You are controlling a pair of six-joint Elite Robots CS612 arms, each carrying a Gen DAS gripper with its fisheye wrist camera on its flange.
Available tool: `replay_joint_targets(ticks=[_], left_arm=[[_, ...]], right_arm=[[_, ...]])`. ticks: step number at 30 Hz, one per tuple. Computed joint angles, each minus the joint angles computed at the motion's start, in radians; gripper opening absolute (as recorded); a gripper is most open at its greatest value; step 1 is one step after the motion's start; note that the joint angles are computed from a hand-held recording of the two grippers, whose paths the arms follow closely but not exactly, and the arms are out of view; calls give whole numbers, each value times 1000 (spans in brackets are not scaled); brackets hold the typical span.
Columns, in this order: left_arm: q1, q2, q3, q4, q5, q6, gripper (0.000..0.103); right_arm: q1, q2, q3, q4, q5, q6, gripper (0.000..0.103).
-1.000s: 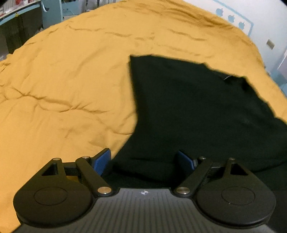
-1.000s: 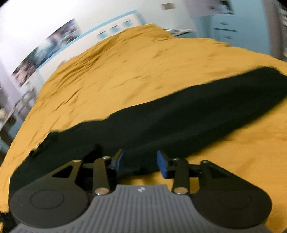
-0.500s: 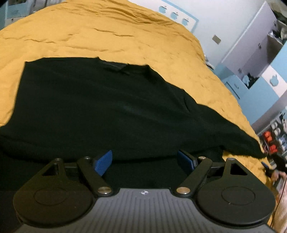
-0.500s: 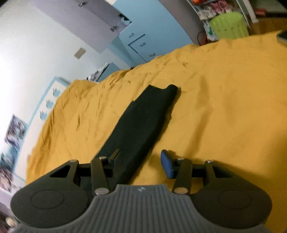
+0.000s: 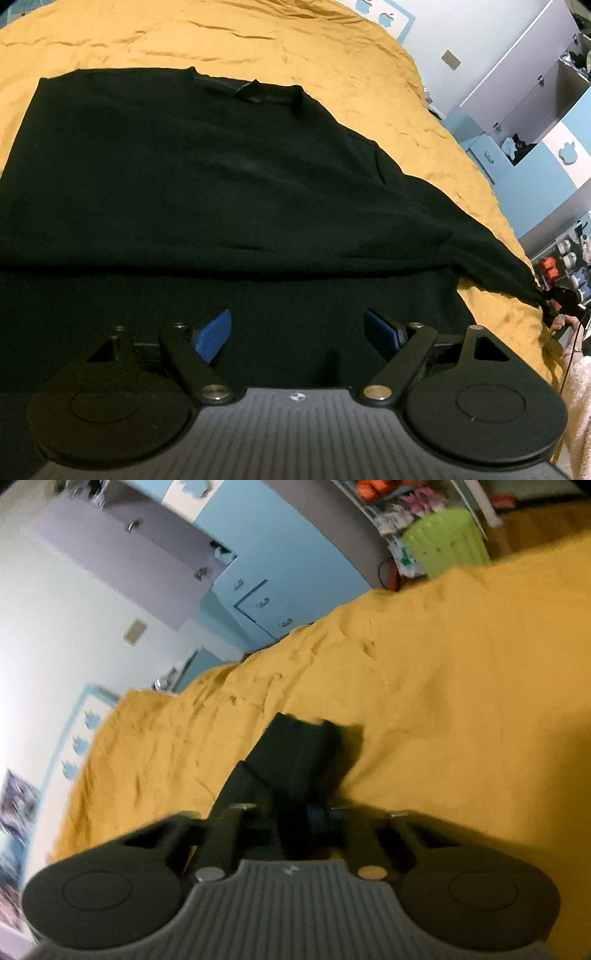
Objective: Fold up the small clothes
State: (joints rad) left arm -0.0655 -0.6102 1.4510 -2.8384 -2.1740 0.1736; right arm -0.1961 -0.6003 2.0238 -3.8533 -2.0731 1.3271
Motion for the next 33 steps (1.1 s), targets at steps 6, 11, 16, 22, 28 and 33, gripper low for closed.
replay_joint_targets(ticks=[6, 11, 16, 22, 28, 33], left_arm=[[20, -4, 9, -24, -39, -14, 96], [42, -4, 11, -72, -33, -30, 96], [79, -3, 3, -67, -73, -33, 96], [120, 11, 2, -119, -100, -91, 96], [149, 33, -14, -151, -105, -155, 96], [163, 50, -31, -184, -60, -206, 96]], right_arm=[[40, -55, -5, -57, -38, -119, 9], [95, -97, -67, -104, -7, -253, 9], [178, -101, -207, -89, 91, -391, 9], [289, -17, -470, 4, 298, -556, 9], [384, 147, -780, 211, 586, -622, 16], [443, 244, -939, 403, 689, -687, 59]])
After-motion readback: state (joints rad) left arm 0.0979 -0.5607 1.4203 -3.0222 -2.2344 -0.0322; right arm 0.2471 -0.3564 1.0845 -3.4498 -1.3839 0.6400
